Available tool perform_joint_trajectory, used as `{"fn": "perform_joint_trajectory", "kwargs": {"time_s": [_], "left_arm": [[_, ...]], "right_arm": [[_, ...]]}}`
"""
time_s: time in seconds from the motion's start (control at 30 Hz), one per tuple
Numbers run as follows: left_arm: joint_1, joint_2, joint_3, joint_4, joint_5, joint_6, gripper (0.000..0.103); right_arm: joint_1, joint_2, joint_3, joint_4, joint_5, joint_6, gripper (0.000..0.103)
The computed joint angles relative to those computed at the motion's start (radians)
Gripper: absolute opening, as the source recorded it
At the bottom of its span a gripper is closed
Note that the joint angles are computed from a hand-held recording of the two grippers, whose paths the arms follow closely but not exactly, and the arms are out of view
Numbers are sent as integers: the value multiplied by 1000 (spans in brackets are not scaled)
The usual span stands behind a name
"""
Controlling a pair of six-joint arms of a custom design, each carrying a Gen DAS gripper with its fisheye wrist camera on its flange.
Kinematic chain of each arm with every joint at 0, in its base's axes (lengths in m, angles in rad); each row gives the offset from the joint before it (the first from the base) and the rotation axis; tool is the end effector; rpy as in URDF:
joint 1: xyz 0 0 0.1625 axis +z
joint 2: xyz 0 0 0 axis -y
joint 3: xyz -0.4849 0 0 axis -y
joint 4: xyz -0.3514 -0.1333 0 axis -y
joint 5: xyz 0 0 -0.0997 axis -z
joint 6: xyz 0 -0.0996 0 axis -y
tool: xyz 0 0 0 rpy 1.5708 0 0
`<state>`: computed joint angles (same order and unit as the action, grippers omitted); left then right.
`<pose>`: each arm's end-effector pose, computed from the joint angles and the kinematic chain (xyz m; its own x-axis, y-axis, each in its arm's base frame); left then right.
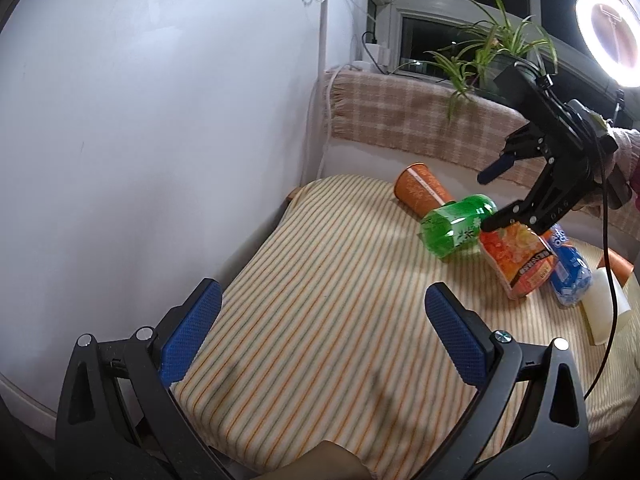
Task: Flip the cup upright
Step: 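Reach the right gripper down over the lying green tea bottle, then close the right gripper on the green bottle's base end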
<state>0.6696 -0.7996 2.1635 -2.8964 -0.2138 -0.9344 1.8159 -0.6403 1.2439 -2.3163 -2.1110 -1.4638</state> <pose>-0.2559 -0.4967 0.1414 -0.6909 -0.3861 -0.6111 0.3833 0.5211 -0.7626 0.2711 -0.7454 0.1823 0.1481 -0.9696 0.1950 -0.8704 -0.0342 0.4911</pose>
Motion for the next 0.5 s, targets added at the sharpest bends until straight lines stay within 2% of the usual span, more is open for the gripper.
{"fn": "perform_joint_trajectory", "kwargs": {"time_s": [0.13, 0.27, 0.5], "left_arm": [[13, -9, -2, 37, 4, -34, 103], [28, -11, -4, 28, -6, -25, 103], [46, -9, -10, -1, -17, 2, 103]], "right_arm": [[7, 60, -57, 22, -71, -49, 72], [14, 88, -65, -2, -119, -112, 62], [20, 116, -28, -129, -167, -267, 62]]}}
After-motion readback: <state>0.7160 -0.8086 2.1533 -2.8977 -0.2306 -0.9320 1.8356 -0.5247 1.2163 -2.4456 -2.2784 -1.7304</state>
